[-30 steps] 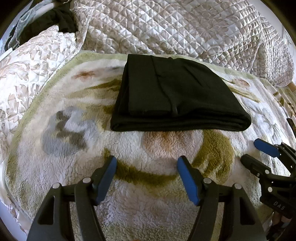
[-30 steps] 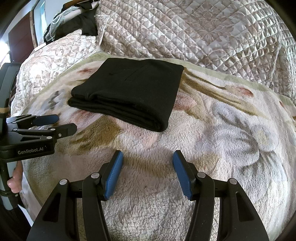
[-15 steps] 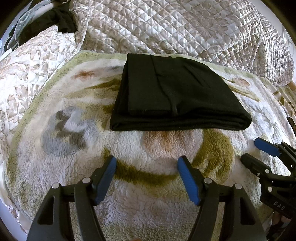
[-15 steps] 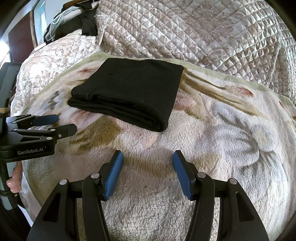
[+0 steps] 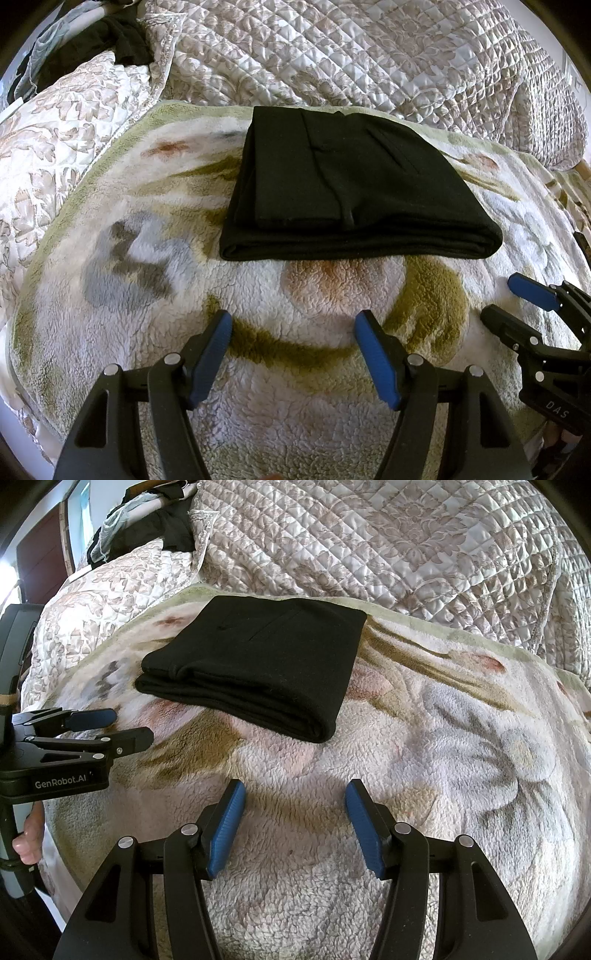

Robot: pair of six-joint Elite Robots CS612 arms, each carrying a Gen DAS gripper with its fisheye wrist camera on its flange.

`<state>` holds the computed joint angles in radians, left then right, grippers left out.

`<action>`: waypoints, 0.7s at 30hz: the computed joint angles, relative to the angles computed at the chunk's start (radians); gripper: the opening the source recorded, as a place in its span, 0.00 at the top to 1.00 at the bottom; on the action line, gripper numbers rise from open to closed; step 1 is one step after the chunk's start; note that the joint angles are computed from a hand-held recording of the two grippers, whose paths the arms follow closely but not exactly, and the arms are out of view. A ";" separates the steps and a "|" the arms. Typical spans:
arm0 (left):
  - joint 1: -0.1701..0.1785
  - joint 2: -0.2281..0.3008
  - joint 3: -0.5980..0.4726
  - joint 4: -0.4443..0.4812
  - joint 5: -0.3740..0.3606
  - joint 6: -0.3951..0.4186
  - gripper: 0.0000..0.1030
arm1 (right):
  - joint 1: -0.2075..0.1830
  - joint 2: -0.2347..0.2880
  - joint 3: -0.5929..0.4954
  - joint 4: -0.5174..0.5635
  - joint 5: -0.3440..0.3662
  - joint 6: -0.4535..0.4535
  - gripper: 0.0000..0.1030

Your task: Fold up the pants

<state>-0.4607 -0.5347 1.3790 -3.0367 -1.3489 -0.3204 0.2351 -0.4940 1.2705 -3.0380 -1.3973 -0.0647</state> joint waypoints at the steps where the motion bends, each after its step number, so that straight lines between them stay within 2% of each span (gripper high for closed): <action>1: 0.000 0.000 -0.001 0.001 0.000 0.000 0.30 | 0.000 0.000 0.000 0.000 0.000 0.000 0.44; 21: 0.000 0.000 -0.001 0.003 0.001 0.000 0.30 | -0.001 0.000 0.000 -0.001 0.000 -0.001 0.44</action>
